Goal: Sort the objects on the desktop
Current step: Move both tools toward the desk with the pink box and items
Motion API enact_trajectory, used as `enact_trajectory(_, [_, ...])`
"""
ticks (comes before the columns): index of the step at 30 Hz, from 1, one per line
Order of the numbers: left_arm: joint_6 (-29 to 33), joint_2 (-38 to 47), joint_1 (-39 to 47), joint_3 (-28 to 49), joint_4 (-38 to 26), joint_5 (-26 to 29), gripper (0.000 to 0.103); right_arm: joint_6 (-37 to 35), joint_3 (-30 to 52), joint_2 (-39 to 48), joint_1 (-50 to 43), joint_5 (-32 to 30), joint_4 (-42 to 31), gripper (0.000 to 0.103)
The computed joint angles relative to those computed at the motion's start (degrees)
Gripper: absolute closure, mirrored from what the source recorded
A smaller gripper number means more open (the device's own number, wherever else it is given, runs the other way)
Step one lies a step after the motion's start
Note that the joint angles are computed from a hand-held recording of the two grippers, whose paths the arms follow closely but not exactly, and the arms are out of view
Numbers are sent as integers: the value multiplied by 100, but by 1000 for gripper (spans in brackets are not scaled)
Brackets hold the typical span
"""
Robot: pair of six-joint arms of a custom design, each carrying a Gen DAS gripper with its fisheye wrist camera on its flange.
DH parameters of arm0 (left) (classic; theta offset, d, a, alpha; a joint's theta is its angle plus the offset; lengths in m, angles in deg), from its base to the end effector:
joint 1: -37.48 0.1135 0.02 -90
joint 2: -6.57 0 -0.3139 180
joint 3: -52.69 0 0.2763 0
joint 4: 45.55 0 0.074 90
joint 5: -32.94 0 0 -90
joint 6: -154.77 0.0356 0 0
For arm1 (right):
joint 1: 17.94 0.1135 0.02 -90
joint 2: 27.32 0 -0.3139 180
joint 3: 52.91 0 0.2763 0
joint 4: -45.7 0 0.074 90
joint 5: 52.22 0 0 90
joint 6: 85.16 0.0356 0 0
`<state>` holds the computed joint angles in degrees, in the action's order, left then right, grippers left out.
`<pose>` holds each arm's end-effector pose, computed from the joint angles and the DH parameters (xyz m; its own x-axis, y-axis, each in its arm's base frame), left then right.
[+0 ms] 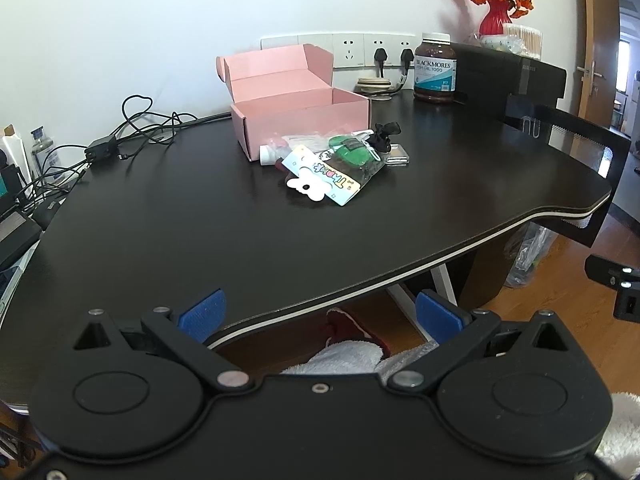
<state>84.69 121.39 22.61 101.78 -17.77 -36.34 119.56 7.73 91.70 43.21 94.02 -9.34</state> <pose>0.3350 -0.1020 0.0805 -0.3852 0.4320 -0.8155 0.6817 0.7288 0.0641 0.1610 0.2308 0.0667 -0.4018 0.3168 -0.8592 0.6724 0.7390 -0.0420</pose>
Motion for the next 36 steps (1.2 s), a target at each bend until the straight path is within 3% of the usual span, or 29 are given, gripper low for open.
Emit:
enact_trajectory(6, [36,5,27,30,-20,-119,0,-142,118,51,-69,-68,-10,1])
enact_trajectory(16, [-12,-35,-74,-218,403,-400,0,-132,243,134,-72,-10,-177,1])
enact_trajectory(21, [34,-5,-90,-393,909,-439,0,-68,197,100,-68,-21,-192,1])
enact_trajectory(25, [112,37,-138,-299,916,-656,0,-120,232,125,-76,-27,-211,1])
enact_trajectory(30, [34,29,18,-202,787,-321,0,-141,293,168,-72,3,-264,1])
enact_trajectory(36, [304,71,-175,-352,1090,-730,0,-215,393,215,-113,-56,-372,1])
